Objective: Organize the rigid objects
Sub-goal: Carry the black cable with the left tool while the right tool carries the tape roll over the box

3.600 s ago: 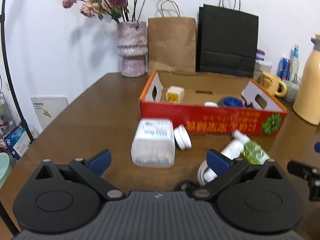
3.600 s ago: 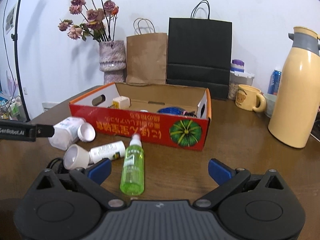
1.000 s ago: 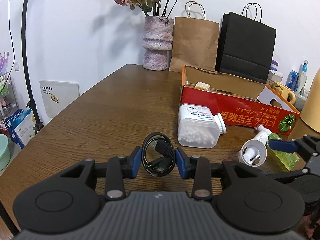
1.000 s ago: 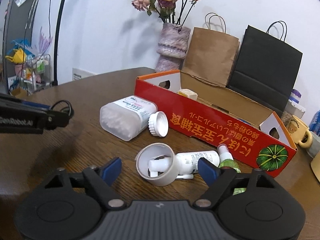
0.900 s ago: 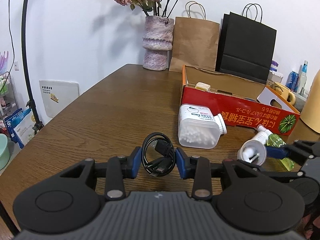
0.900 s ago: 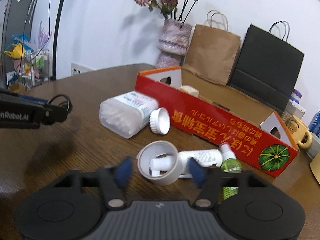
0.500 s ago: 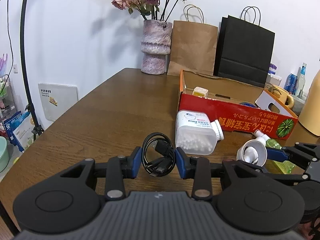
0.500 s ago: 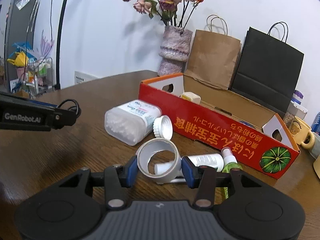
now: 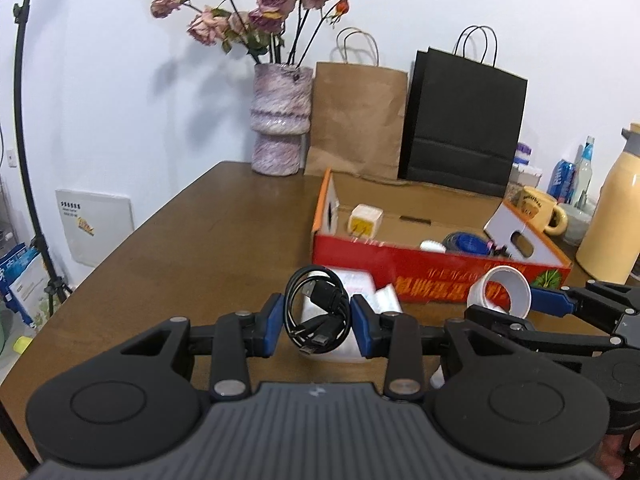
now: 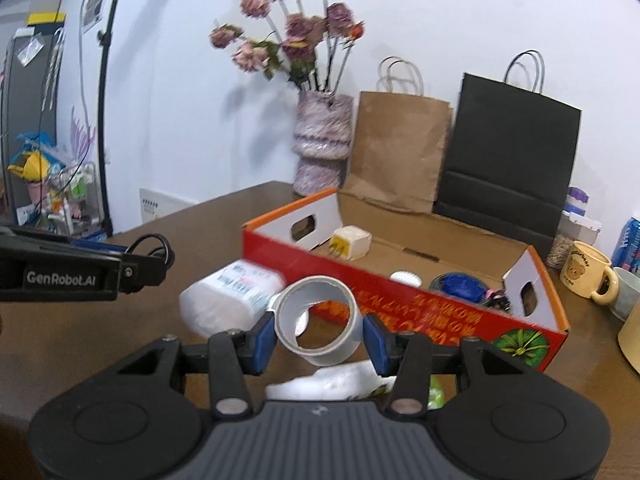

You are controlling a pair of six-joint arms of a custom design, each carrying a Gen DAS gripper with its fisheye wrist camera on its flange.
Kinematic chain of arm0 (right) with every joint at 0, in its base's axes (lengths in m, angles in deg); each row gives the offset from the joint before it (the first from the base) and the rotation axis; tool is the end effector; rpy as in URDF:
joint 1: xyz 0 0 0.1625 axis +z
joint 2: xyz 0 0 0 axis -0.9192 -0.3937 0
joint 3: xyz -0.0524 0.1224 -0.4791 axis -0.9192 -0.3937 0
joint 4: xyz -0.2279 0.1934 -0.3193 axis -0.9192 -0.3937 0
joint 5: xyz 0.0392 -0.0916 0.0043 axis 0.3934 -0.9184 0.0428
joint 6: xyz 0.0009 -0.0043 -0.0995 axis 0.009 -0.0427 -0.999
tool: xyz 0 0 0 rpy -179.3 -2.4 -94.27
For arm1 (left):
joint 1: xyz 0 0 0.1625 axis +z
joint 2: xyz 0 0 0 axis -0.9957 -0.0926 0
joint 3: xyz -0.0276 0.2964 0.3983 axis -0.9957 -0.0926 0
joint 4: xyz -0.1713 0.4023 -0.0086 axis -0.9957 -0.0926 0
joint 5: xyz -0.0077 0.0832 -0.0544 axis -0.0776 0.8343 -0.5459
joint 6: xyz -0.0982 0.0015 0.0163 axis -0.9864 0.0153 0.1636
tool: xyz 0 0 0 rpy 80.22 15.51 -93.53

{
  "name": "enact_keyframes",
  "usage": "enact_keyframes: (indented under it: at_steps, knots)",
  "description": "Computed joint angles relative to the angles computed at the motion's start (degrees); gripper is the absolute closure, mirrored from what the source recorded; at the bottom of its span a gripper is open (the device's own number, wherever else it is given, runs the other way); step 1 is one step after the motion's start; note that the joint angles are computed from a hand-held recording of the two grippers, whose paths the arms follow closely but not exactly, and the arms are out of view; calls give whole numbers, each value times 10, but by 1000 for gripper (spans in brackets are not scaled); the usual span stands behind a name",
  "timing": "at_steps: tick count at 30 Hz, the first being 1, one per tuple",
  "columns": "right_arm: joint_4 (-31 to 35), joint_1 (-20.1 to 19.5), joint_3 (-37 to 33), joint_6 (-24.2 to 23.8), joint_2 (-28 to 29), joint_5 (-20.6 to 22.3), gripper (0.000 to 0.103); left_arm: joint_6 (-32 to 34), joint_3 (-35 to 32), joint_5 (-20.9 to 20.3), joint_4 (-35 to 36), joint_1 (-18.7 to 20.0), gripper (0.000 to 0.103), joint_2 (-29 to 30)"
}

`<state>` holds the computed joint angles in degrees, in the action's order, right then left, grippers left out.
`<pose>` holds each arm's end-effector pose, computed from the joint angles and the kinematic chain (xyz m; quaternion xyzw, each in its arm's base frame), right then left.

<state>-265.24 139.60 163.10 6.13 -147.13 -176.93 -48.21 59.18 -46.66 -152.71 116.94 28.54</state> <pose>-0.0010 -0.4690 0.3091 0.2918 -0.7820 0.4519 0.3149 -0.3717 -0.4881 -0.0425 0.2484 0.8272 -0.4435 0.2396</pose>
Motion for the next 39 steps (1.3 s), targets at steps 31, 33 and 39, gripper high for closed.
enact_keyframes:
  at_steps: [31, 33, 39]
  knots:
    - [98, 6, -177, 74, 16, 4, 57, 93, -259, -37, 98, 40, 67, 84]
    - [105, 5, -189, 78, 21, 3, 57, 94, -276, -39, 107, 45, 67, 92]
    - [124, 1, -216, 87, 33, 4, 57, 108, -323, -40, 117, 55, 67, 113]
